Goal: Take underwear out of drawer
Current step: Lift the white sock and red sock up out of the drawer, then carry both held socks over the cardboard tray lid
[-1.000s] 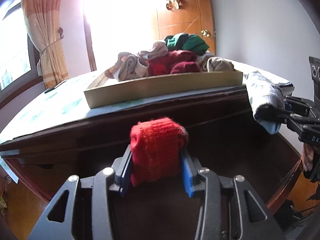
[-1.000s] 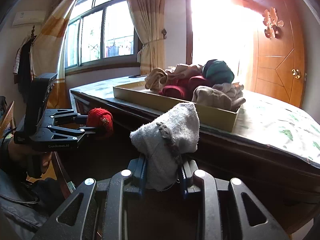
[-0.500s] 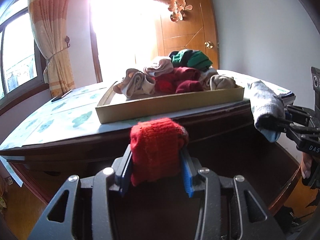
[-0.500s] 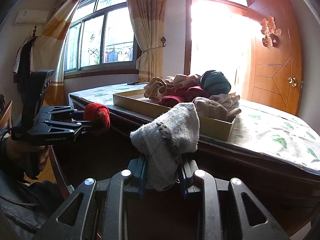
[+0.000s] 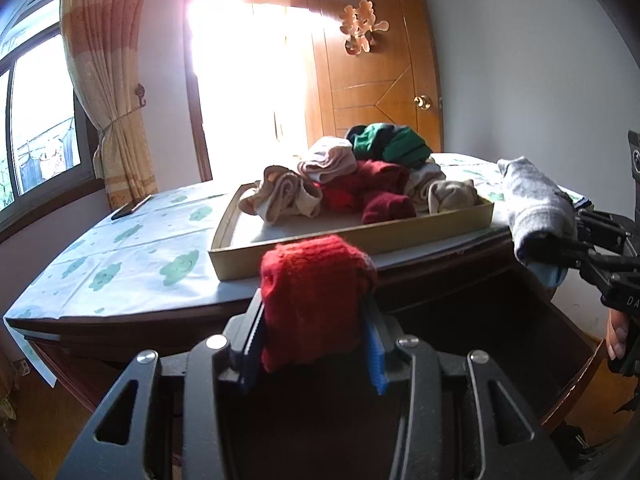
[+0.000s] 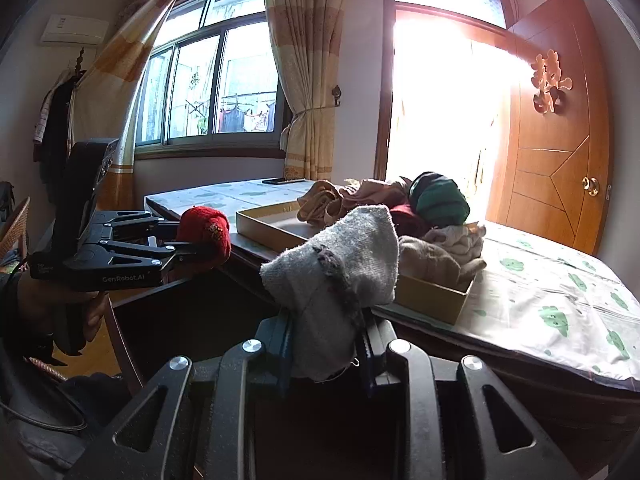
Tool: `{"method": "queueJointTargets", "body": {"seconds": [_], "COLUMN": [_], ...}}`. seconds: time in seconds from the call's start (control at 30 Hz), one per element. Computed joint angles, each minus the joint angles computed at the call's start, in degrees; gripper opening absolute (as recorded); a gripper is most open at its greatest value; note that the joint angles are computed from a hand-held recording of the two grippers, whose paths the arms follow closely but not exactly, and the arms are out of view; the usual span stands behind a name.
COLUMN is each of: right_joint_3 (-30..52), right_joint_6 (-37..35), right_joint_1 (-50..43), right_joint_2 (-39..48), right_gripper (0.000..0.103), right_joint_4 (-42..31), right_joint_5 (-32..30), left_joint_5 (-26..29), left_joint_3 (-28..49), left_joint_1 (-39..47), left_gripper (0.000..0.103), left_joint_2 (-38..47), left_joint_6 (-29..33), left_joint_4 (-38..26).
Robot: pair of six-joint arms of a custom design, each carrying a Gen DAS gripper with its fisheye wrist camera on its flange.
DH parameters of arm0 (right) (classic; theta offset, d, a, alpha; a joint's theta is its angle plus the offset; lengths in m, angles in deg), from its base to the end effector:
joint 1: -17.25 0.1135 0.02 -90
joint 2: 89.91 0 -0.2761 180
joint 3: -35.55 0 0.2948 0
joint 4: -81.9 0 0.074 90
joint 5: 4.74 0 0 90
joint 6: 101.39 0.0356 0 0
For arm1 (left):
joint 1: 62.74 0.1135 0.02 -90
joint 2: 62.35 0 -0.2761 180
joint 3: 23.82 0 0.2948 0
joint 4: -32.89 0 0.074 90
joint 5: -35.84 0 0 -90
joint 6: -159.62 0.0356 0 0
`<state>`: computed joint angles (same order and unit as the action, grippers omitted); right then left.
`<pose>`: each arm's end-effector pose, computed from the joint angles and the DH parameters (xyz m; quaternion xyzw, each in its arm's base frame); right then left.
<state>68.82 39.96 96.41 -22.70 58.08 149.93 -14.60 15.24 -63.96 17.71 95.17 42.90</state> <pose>0.0702 0.1955 0.1280 -0.0509 0.8236 -0.0020 0.5649 0.2812 -0.0287 0.1398 0.3517 0.7581 -0.1902 0.5151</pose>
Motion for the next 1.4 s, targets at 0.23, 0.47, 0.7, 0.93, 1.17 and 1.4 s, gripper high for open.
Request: {"method": "queueJointTargets", "body": {"seconds": [0.23,0.47,0.7,0.93,1.17,1.4], "right_joint_3": [0.4,0.7,1.4,2.3,2.6,3.9], "right_joint_6": [-0.6,-5.0,-9.0,-13.7,-18.4,-22.2], "right_joint_1": [0.5,-0.8,-2.2,-4.8,-8.9,-12.8], "right_joint_2": [0.1,-1.1,-2.2,-4.7,-6.9,-7.5], "right_gripper": [0.029,0.029,0.029,0.029,0.029,0.029], "right_joint_4": [0.5,2.6,4.0,4.5,6.9,8.2], "right_joint_5": [1.3,0.8,-0.1,-2.0,-5.3,-9.2], "left_joint_5": [0.3,-0.4,-1.1,-1.9,-3.3,-4.9], "left_joint_3": [-0.3,0.2,1.8,4.6,8.4,12.5], "left_joint_1": [-0.1,-0.8,-1.4,-1.9,-2.7,-3.8], "left_gripper": [0.042,0.042,0.042,0.042,0.042,0.042], "left_joint_2": [-1.4,-2.1,-1.9,-0.9,0.7,3.3], "left_joint_6": [-1.0,-1.0,-1.1,-1.1,-0.9,-0.2], "left_joint_4": [1.2,0.7,-0.2,-1.9,-4.1,-6.5]}}
